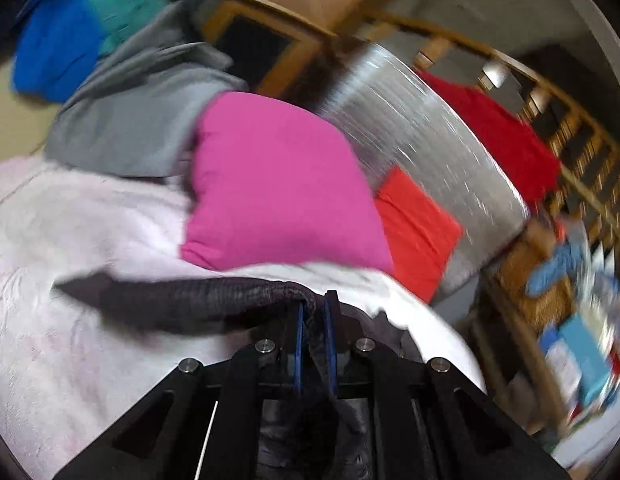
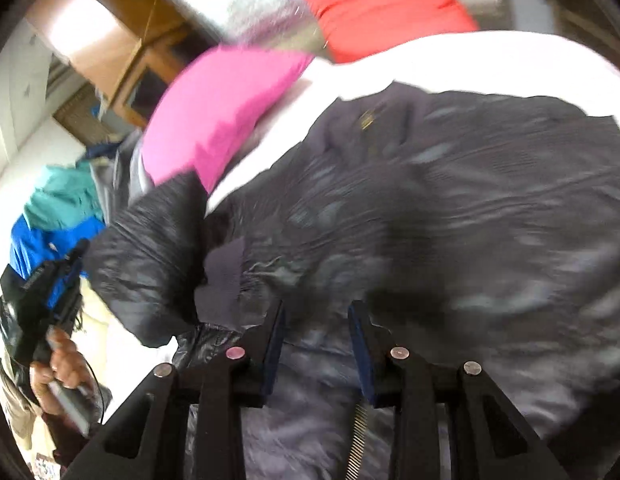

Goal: Fold large clothes

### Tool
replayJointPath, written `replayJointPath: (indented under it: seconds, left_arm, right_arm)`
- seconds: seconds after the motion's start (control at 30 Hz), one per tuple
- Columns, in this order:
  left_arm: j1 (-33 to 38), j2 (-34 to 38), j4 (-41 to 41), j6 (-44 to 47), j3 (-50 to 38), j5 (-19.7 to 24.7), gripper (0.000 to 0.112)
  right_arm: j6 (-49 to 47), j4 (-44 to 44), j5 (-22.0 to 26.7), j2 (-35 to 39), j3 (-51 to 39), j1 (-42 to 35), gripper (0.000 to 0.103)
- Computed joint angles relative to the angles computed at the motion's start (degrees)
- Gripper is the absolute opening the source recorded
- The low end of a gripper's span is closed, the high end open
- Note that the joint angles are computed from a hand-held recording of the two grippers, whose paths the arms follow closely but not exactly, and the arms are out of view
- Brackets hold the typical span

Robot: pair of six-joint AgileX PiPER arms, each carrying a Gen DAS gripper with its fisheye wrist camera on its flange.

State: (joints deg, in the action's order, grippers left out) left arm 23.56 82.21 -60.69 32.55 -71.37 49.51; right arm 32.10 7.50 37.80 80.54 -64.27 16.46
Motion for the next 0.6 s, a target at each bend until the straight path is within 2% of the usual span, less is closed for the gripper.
replayJointPath:
  seconds: [0.1, 0.17, 0.23, 0.37, 0.5, 0.57, 0.6]
  left_arm:
    - [-10.48, -3.97, 7.37, -1.13, 2.80, -6.33, 0.010]
    - [-19.70, -6.12, 14.99, -4.26, 5.18, -11.63, 0.010]
    - [-27.61, -6.46, 22.39, -9.08, 6.68, -14.36, 0.010]
    - [-37.55, -2.65, 31.59, -18.94, 7.92, -13.81, 0.010]
    - [-41.77, 1.15, 36.84, -26.17, 9.04, -13.20, 0.011]
    - [-40.16, -0.11, 33.68, -24.03, 9.40, -11.92, 0.012]
    - [-38.12, -0.89, 30.19, -21.05, 9.08, -9.40, 0.019]
  right_arm:
    - [1.05, -0.52, 1.38, -7.91, 3.85, -3.95, 0.044]
    - [2.24, -2.25, 2.45, -11.04, 4.95, -6.21, 0.045]
    - [2.25, -3.12, 3.09, -13.09, 5.47, -8.69, 0.045]
    - [-2.94, 2.59, 3.44, -13.80, 6.55, -13.29, 0.045]
    - [-1.55, -0.94, 5.23, -12.23, 5.72, -12.18, 0.045]
    - [-4.09, 0.81, 5.77, -11.38, 5.42, -12.80, 0.045]
    - [-4.54, 1.11, 5.80, -11.27, 5.41, -12.90, 0.045]
